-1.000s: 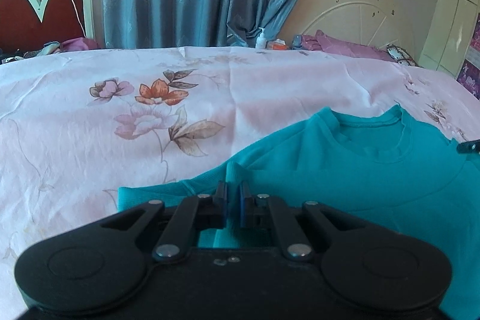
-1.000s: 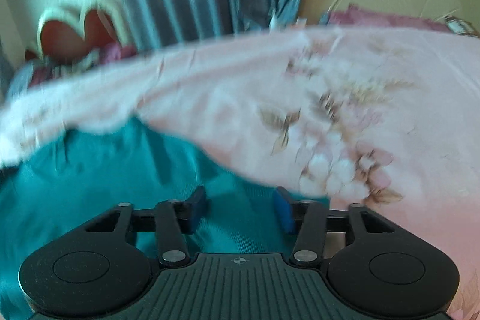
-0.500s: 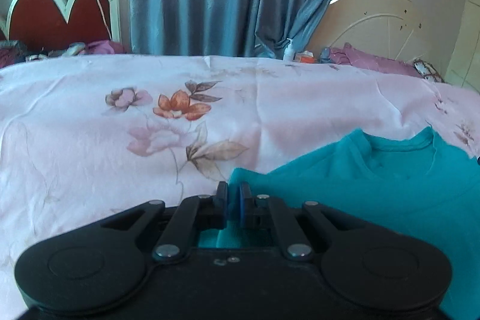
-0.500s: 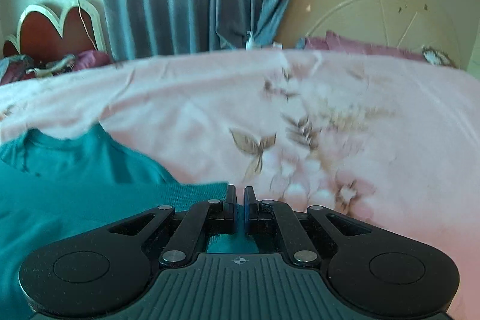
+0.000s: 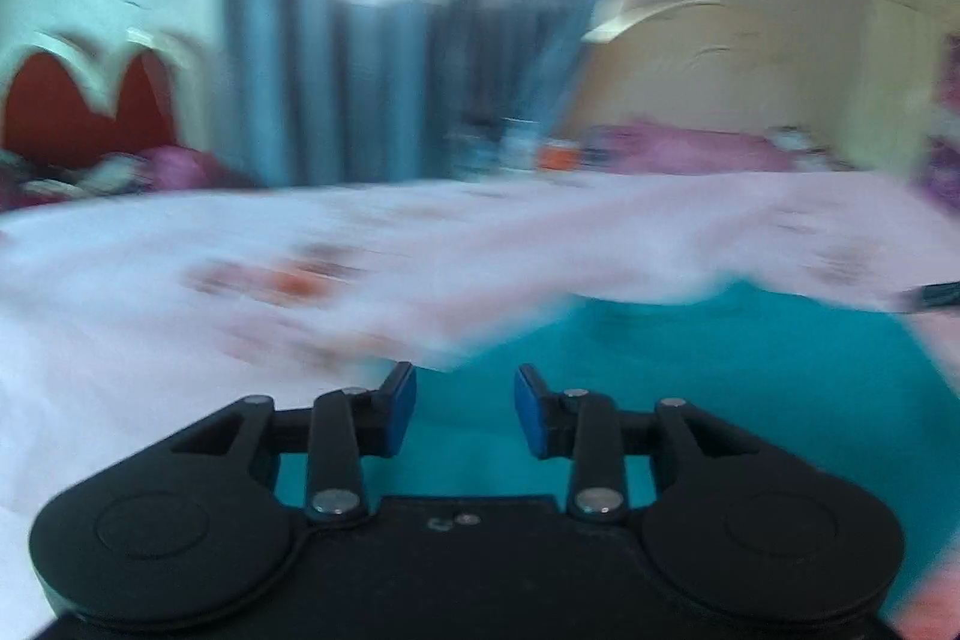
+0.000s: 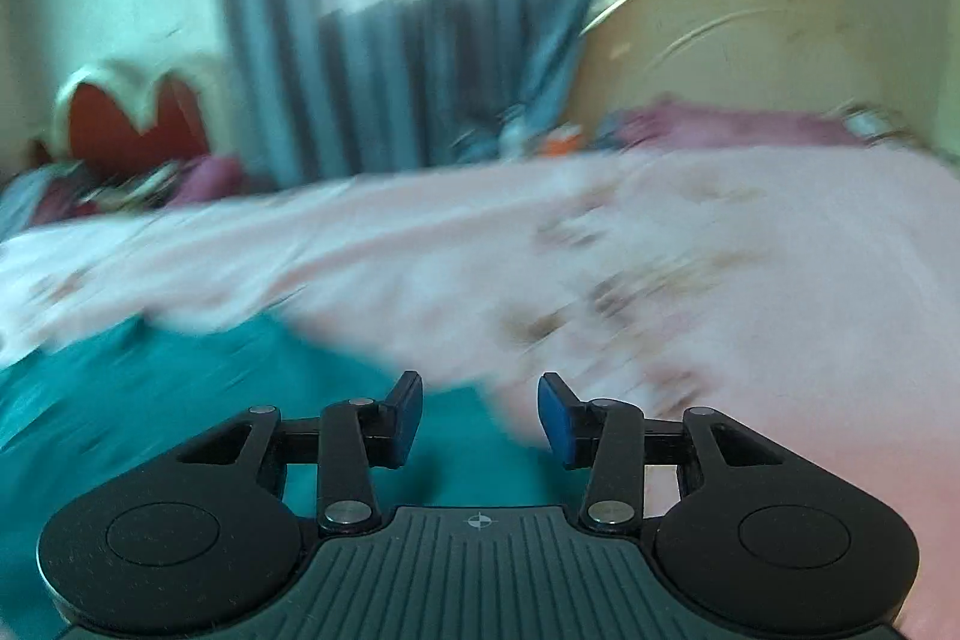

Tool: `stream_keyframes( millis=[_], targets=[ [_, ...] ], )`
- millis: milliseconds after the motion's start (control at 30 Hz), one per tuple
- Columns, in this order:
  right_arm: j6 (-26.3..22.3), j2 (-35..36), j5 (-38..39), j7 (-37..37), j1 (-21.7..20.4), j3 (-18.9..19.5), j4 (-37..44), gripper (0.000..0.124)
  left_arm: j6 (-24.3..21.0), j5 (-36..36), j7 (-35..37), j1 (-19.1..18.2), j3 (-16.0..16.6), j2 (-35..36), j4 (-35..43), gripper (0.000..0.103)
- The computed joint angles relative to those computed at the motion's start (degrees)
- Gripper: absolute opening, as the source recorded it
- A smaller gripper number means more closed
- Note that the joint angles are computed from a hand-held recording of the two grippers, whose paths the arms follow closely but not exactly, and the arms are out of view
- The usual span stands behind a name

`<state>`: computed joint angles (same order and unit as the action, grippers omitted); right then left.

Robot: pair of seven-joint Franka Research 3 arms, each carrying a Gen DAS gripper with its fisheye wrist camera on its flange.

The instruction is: Fold small clothes

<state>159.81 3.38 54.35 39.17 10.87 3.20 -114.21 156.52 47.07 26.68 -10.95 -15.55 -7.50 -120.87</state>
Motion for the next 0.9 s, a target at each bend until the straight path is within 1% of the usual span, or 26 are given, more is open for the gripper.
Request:
stream_keyframes(
  millis=[33,67,100,133,167,200,233,267,300,333,367,400,433,467,500,533,567,600,667,700,733,767,800,833,867,900],
  targets=[
    [-3.45,-0.71,2.36,-3.33,0.13,0.68,-0.42,0.043,0.00,-1.21,2.24,-1.26,-0.77,0.95,0.83,0.037],
    [-5.20,-1.04,4.17,-6.02,0.71,1.22,-0.85,0.043,-0.21,-1.08,2.97,-2.35,-1.73,2.36,2.01,0.038],
    [-5.25,-1.10,4.94,-8.17,1.66,1.83,-1.48,0.044,0.33,-0.80,2.73,-3.26,-2.20,3.73,2.77,0.040],
    [-4.59,-0.69,3.55,-7.93,2.58,2.16,-1.86,0.044,0.19,-0.97,2.89,-4.26,-2.50,5.43,3.84,0.043],
    [-2.90,0.35,-1.04,-5.31,3.69,2.41,-2.12,0.044,-1.86,-0.61,3.15,-5.35,-2.73,7.35,5.38,0.046],
    [0.12,1.28,-2.83,-4.52,5.16,2.07,-2.61,0.044,-5.09,-0.03,3.29,-6.51,-2.73,9.34,7.09,0.048],
    [2.21,1.77,-0.60,-5.22,4.62,3.19,-2.68,0.044,-6.97,0.37,2.39,-7.46,-2.26,10.77,7.92,0.051],
    [1.71,1.96,-1.19,-2.39,4.61,2.92,-2.29,0.044,-5.93,2.69,-0.55,-8.77,-0.63,10.49,7.20,0.053],
    [1.44,1.54,-2.81,-0.02,4.67,2.68,-2.41,0.044,-6.41,1.00,0.45,-8.45,-1.01,10.06,7.24,0.053],
    [2.77,0.38,-4.63,1.95,4.94,2.55,-3.42,0.044,-6.96,0.32,0.38,-8.80,-0.78,9.17,7.02,0.051],
    [4.24,-1.31,-2.77,0.67,4.95,2.82,-4.66,0.044,-6.66,1.53,-1.41,-8.95,-0.51,7.65,6.03,0.051],
    [3.41,-2.91,1.50,-2.80,4.73,2.73,-5.26,0.044,-5.69,4.33,-4.74,-8.97,-0.51,5.22,4.28,0.052],
    [2.20,-5.01,4.98,-4.92,4.92,2.43,-6.43,0.044,-5.83,6.18,-7.16,-8.87,-0.96,3.69,3.43,0.053],
    [1.50,-6.52,6.35,-5.89,5.43,2.07,-7.35,0.044,-5.68,7.29,-9.39,-8.69,-1.46,2.04,2.33,0.053],
    [0.47,-8.32,7.25,-7.77,6.13,1.77,-8.79,0.044,-4.75,7.42,-10.52,-8.53,-1.89,0.73,1.24,0.053],
    [0.51,-8.85,6.53,-8.05,6.86,1.69,-9.46,0.044,-4.85,8.05,-11.74,-8.36,-2.62,-0.05,0.71,0.053],
    [0.65,-9.31,4.17,-6.31,7.40,1.89,-10.43,0.044,-5.16,8.77,-12.77,-8.32,-3.46,-0.48,0.34,0.056],
    [0.37,-9.37,0.84,-3.16,7.72,2.13,-11.21,0.044,-5.04,8.04,-11.99,-8.35,-3.71,0.01,0.45,0.058],
    [0.87,-8.60,-6.98,4.32,7.98,2.76,-12.59,0.044,-7.07,5.12,-9.67,-9.16,-4.33,2.71,2.06,0.059],
    [2.86,-8.44,-7.85,4.75,8.61,2.87,-13.62,0.044,-7.33,3.41,-8.20,-9.58,-4.21,3.86,2.21,0.059],
    [4.79,-8.62,-6.11,3.07,9.50,2.60,-14.42,0.044,-8.99,2.25,-6.17,-11.07,-3.30,5.38,2.91,0.059],
    [4.86,-9.01,-7.78,4.85,9.58,2.52,-14.79,0.044,-10.35,5.10,-6.79,-10.65,-4.39,5.64,2.91,0.060],
    [3.95,-9.76,-9.29,6.51,9.53,2.26,-15.08,0.044,-11.57,5.21,-5.90,-11.17,-4.33,5.52,3.26,0.060],
    [3.30,-10.74,-8.28,5.85,9.88,1.56,-15.54,0.044,-11.67,3.62,-5.17,-11.49,-4.05,4.49,2.99,0.057],
    [3.30,-12.14,-5.53,3.59,10.51,0.59,-16.31,0.044,-10.55,4.26,-6.83,-11.44,-3.81,2.82,1.66,0.058],
    [3.20,-13.19,-4.52,2.56,10.75,-0.06,-16.96,0.044,-10.11,5.71,-9.21,-11.15,-3.86,0.75,0.01,0.058]
  ],
)
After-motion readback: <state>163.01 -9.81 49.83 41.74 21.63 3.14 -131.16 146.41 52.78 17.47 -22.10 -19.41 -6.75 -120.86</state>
